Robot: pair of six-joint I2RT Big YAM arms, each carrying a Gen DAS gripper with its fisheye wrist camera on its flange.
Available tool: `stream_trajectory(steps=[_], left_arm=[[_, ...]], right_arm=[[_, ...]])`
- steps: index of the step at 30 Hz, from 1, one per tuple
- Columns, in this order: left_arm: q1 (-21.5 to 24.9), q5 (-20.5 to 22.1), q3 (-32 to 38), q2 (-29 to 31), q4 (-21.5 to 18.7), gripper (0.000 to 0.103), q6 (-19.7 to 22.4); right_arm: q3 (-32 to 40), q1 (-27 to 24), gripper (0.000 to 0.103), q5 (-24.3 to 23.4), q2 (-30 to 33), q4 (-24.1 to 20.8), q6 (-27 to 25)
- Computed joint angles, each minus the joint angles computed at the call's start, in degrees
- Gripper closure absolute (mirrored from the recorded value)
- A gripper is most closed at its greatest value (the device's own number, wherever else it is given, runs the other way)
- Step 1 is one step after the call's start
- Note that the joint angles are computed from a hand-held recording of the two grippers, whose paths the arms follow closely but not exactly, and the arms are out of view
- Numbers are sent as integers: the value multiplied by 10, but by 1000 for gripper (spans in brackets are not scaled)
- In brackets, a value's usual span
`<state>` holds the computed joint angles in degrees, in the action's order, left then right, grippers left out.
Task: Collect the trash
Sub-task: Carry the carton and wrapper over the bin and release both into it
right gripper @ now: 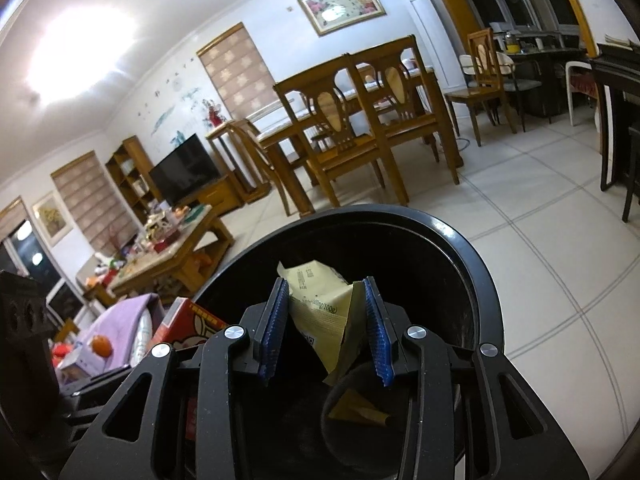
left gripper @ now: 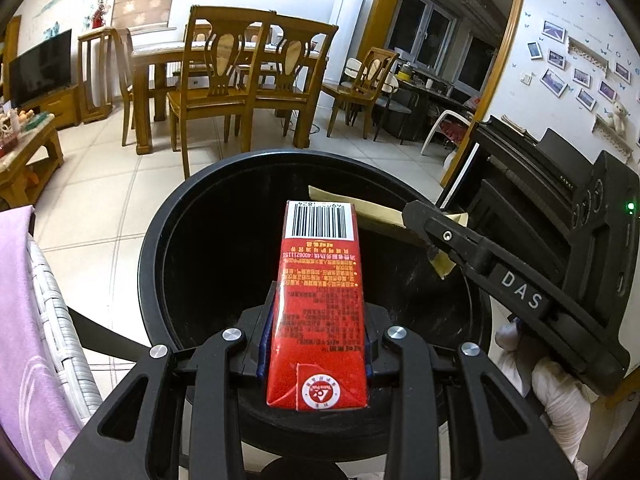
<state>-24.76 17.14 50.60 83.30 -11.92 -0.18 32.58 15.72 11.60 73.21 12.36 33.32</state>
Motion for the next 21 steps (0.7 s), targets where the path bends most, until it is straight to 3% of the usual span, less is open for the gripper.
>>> stream_trajectory(steps=[6,8,10,12,15,18,21], left_arm=[[-2,-5,4,2,-1,69,-1],[-5,-11,8,5,-6,68,-3],[-4,-12,6,5,-5,60,-7],[-5,-22,0,-2,3,41,-10],[-6,-38,-15,-19,19,23,-9],[-5,-50,-27,-37,26,13,-4],[5,-49,-38,-54,22,13,-2]], right_arm=[[0,-1,64,0,6,6,0],[-1,-3,52,-1,1,4,0],[-11,0,46,4,0,20,6],[-14,1,43,5,-4,25,10],[-19,3,35,11,-5,38,15],[-24,9,27,11,-17,39,23],[-27,15,23,3,-20,45,27]])
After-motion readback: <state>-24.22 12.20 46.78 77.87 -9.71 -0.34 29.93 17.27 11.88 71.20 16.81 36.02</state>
